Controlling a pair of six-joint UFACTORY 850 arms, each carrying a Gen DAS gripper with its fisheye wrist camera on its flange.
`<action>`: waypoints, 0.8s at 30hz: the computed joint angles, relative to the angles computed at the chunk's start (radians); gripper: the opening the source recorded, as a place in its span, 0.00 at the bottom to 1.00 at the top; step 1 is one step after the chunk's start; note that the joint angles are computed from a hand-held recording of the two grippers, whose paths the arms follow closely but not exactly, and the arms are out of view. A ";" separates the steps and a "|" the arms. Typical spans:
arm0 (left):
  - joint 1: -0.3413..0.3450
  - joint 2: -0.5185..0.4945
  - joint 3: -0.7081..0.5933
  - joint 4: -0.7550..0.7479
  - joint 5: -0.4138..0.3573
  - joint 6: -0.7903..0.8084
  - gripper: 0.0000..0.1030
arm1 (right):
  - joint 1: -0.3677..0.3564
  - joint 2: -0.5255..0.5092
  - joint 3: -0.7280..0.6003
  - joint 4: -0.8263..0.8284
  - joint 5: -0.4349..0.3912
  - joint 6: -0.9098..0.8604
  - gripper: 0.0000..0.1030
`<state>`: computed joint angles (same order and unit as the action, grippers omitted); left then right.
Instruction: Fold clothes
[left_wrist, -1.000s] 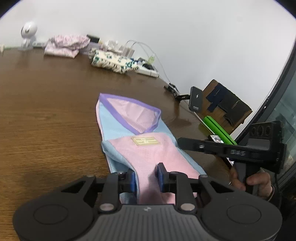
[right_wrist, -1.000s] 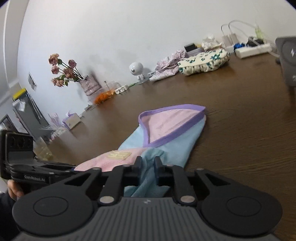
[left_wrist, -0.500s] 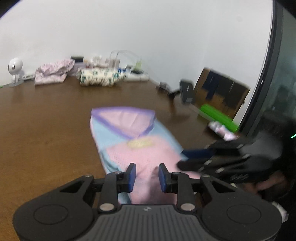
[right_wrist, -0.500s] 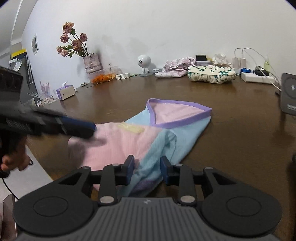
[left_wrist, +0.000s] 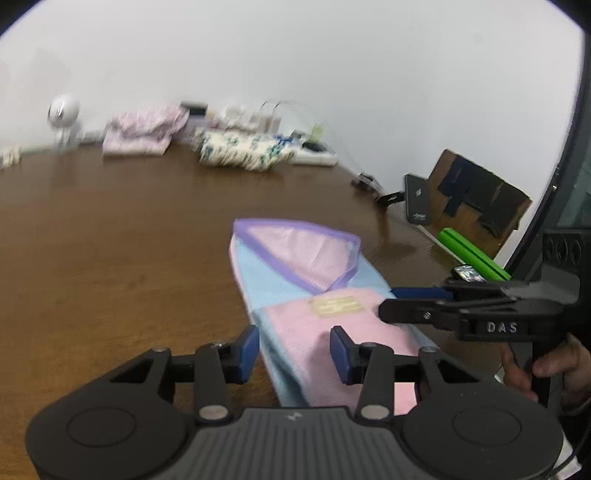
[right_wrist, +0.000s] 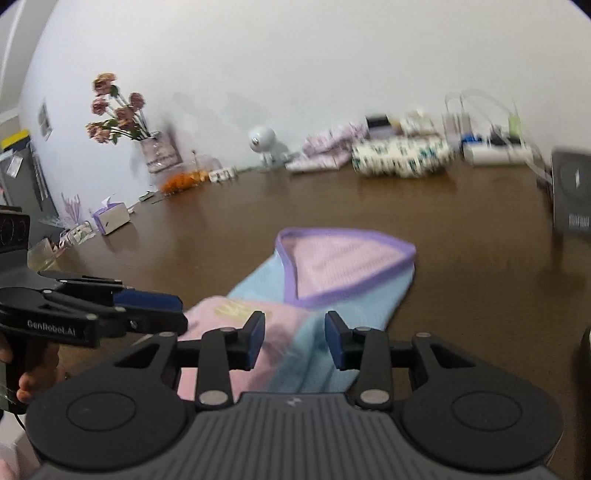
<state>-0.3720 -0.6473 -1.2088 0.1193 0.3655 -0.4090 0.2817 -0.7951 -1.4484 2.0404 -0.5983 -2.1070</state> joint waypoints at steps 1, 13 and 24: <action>0.004 -0.004 -0.007 0.044 -0.010 -0.045 0.40 | -0.002 -0.007 -0.006 -0.018 -0.002 0.034 0.37; -0.020 -0.029 -0.057 0.024 -0.018 0.058 0.39 | -0.005 0.064 0.109 0.167 -0.036 -0.109 0.07; -0.039 -0.007 -0.041 -0.144 -0.062 0.279 0.43 | -0.002 0.056 0.099 0.236 -0.048 -0.211 0.29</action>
<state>-0.4106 -0.6545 -1.2493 -0.0247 0.3039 -0.1305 0.2800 -0.7392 -1.3489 2.2767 -0.6467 -2.3183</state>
